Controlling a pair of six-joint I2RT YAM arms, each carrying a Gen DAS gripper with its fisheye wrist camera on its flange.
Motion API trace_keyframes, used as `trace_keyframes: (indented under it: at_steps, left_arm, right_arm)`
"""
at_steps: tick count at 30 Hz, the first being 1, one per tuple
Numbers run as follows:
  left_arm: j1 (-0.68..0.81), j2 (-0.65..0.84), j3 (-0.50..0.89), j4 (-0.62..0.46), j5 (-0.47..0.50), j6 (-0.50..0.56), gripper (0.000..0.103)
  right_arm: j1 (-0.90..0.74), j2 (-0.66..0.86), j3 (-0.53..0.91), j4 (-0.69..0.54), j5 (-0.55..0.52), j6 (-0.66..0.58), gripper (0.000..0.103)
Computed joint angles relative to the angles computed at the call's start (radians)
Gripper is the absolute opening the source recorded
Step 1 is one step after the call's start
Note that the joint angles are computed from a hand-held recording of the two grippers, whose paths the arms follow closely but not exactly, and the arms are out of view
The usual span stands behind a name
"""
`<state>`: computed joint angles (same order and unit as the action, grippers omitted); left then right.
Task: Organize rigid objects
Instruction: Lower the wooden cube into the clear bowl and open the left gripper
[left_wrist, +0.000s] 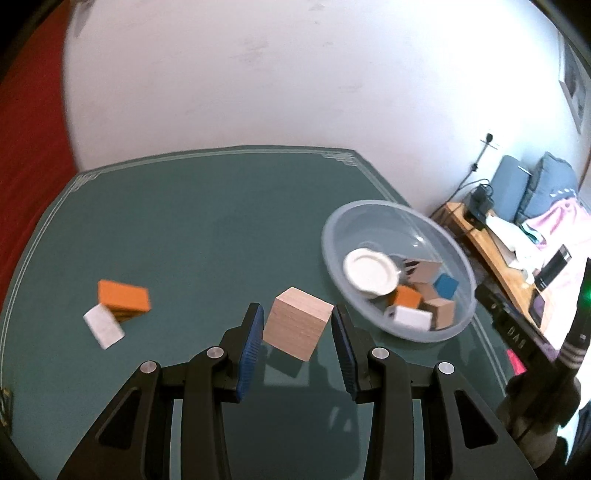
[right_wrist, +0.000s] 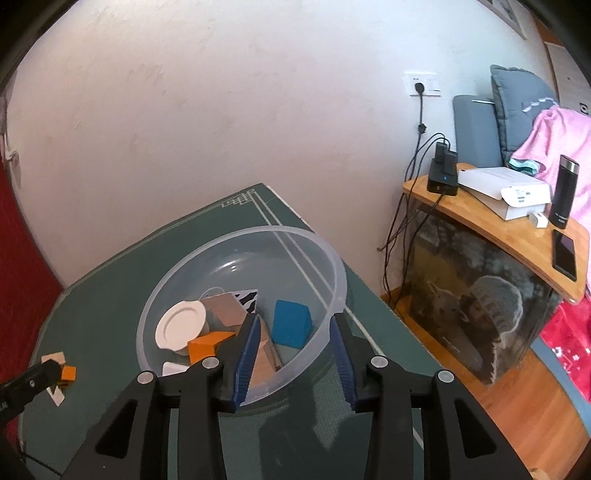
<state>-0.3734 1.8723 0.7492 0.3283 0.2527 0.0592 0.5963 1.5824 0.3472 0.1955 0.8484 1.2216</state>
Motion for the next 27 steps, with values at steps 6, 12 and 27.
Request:
trace_keyframes:
  at_steps: [6, 12, 27]
  left_arm:
    - [-0.09, 0.025, 0.07, -0.039, -0.033, -0.014, 0.039]
    - [-0.161, 0.067, 0.151, -0.08, -0.055, -0.026, 0.039]
    - [-0.172, 0.185, 0.287, -0.143, -0.07, -0.079, 0.056]
  right_arm:
    - [0.01, 0.008, -0.005, -0.001, 0.016, 0.026, 0.042]
    - [0.016, 0.022, -0.01, 0.012, 0.03, 0.049, 0.042]
    - [-0.02, 0.038, -0.032, 0.079, -0.009, 0.016, 0.049]
